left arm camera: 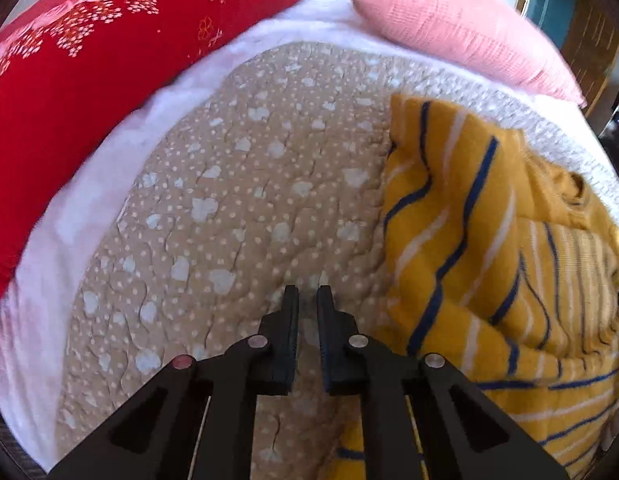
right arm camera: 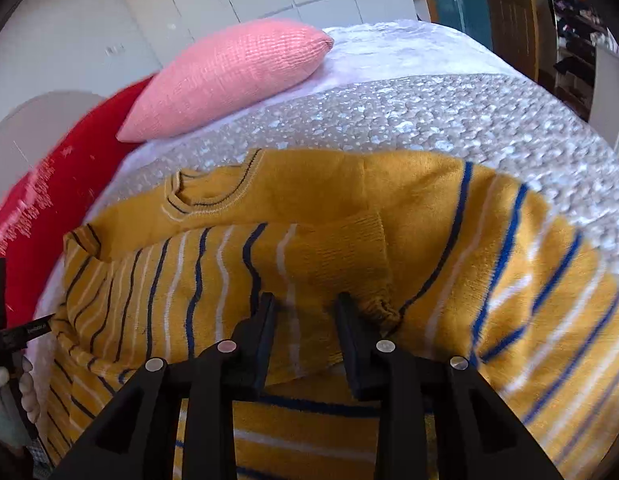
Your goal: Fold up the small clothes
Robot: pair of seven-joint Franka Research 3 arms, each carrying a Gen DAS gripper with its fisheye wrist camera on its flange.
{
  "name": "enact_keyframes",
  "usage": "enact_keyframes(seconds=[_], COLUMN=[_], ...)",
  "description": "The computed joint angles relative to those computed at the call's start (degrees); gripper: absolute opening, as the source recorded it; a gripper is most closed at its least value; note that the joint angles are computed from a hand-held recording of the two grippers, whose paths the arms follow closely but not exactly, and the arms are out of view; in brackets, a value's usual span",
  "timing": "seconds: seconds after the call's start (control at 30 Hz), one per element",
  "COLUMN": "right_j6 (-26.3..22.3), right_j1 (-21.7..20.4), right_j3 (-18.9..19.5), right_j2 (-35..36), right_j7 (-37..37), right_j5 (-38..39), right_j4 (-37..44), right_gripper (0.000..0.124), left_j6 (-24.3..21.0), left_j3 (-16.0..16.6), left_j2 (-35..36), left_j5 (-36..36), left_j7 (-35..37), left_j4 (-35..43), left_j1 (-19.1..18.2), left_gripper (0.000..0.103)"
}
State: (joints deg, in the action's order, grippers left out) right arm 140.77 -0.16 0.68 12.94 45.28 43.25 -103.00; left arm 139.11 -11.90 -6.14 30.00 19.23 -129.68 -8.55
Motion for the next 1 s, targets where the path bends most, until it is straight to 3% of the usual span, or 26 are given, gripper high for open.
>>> enact_keyframes(seconds=[0.07,0.1,0.2,0.27,0.4,0.47,0.57,0.6,0.63,0.73,0.8,0.87,1.0], right_j6=[5.7,5.2,-0.8,-7.9,-9.6,-10.2,-8.0,-7.8,-7.5,-2.7,-2.7,-3.4,-3.0], right_j1=[1.0,1.0,2.6,4.7,9.7,12.0,16.3,17.0,18.2,21.5,22.7,22.6,21.6], right_j3=[0.2,0.7,0.5,1.1,3.4,4.3,4.8,4.7,4.4,2.4,1.0,0.6,1.4], right_j2=[-5.6,-7.7,-10.6,-10.1,-6.5,-3.1,2.2,3.2,4.4,8.0,12.0,15.8,16.8], right_j7=[-0.2,-3.3,-8.0,-9.6,-9.8,-6.8,-0.3,1.1,3.6,11.7,17.4,21.2,22.8], right_j5=[1.2,4.8,8.4,7.5,1.6,-2.7,-12.8,-15.3,-19.0,-29.8,-34.8,-36.5,-37.0], right_j4=[-4.9,-5.9,-5.3,-2.1,2.6,6.1,10.5,11.0,12.2,14.6,19.1,24.0,26.4], right_gripper=[0.037,0.037,0.044,0.050,0.050,0.051,0.046,0.032,0.008,0.008,0.008,0.013,0.024], left_j6=[3.9,6.4,11.7,13.9,12.6,11.3,13.6,14.6,16.3,18.3,18.0,17.2,17.4], left_j3=[0.5,0.7,0.5,-0.6,-2.5,-2.8,-1.9,-1.7,-1.4,-1.5,-1.9,-2.3,-2.3], left_j2=[-1.5,-2.0,-2.8,-3.5,-3.3,-3.4,-4.0,-4.4,-4.8,-5.8,-5.7,-6.1,-6.0], left_j5=[-0.4,-0.1,2.5,6.8,14.7,16.7,18.6,18.7,19.2,19.9,20.3,20.3,20.5], left_j7=[-0.5,-1.4,-5.8,-10.6,-17.2,-18.9,-21.4,-22.0,-23.0,-24.5,-24.7,-24.8,-25.1], left_j4=[-2.5,-3.9,-6.6,-8.2,-8.0,-7.8,-8.8,-9.3,-10.1,-11.4,-11.2,-11.3,-11.3], left_j1=[0.3,0.7,2.1,3.3,4.1,3.6,3.6,3.7,4.0,4.8,5.1,4.9,5.0], left_gripper=[0.009,0.010,0.010,0.010,0.011,0.011,0.011,0.011,0.011,0.011,0.011,0.011,0.011])
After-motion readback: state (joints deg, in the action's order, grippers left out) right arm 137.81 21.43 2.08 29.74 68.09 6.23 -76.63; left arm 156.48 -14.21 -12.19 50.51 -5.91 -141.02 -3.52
